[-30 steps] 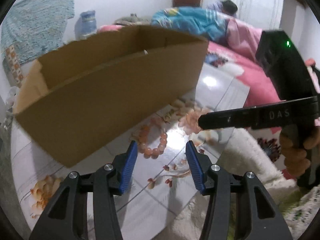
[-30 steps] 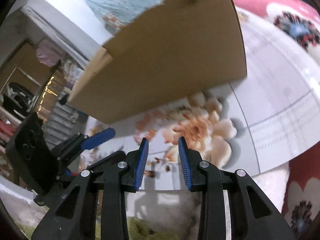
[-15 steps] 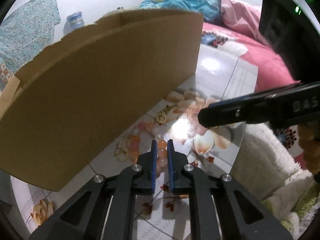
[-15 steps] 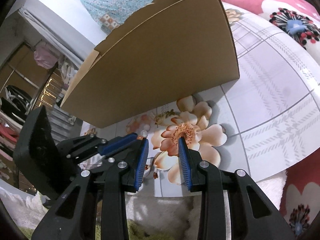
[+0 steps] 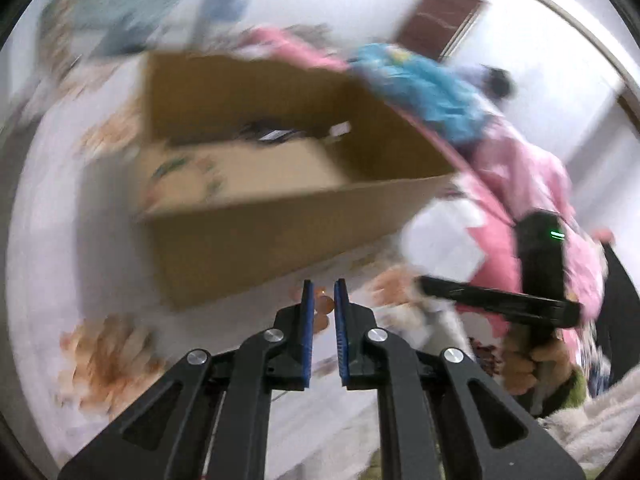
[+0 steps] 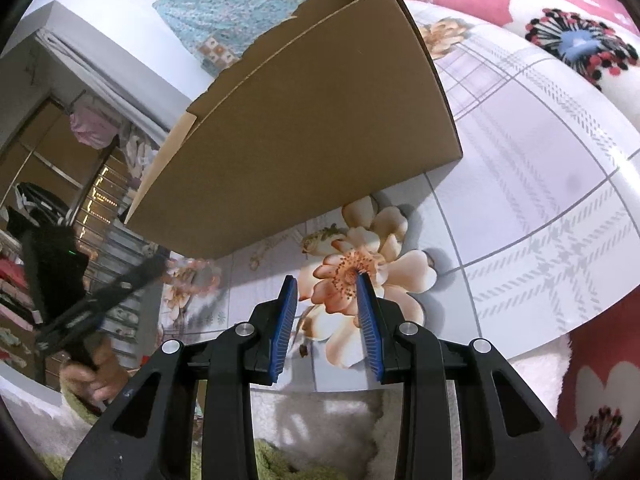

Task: Organize jewelry
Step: 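Withdraw the left gripper from the box back toward the table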

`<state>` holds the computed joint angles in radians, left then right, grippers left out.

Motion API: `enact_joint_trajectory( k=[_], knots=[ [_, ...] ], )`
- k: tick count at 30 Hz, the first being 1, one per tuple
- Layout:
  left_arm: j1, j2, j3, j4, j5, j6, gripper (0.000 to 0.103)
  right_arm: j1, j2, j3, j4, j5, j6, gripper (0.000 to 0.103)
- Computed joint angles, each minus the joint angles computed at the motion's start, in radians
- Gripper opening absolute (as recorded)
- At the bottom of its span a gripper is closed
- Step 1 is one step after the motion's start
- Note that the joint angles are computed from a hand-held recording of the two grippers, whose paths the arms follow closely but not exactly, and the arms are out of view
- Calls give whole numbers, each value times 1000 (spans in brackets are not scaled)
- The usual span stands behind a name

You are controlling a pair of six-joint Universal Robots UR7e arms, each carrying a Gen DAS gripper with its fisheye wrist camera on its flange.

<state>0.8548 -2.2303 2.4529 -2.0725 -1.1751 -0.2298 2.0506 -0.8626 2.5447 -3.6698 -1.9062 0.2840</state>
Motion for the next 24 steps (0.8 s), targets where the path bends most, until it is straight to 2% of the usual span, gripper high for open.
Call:
enact_joint_trajectory(
  k=[3, 6, 8, 11, 13, 15, 19, 24],
  knots=[
    [56, 0, -3, 36, 42, -35, 10, 8, -6, -1, 3, -10, 4, 31],
    [52, -21, -4, 67, 83, -68, 12, 16, -19, -4, 0, -21, 13, 31],
    [10, -59, 3, 81, 117, -80, 29, 22, -28, -6, -5, -37, 14, 31],
    [-90, -119, 10, 144, 187, -88, 32, 27, -54, -5, -19, -64, -3, 31],
    [-132, -131, 18, 157, 199, -78, 33, 25, -68, -9, -18, -68, -13, 31],
    [-126, -125, 24, 134, 193, -54, 33, 20, -84, -21, -14, -58, -31, 31],
    [-101, -77, 41, 19, 198, -25, 33, 29, -89, -63, 17, -89, -78, 31],
    [-74, -28, 47, -84, 193, 11, 33, 25, -85, -94, 31, -94, -112, 31]
  ],
)
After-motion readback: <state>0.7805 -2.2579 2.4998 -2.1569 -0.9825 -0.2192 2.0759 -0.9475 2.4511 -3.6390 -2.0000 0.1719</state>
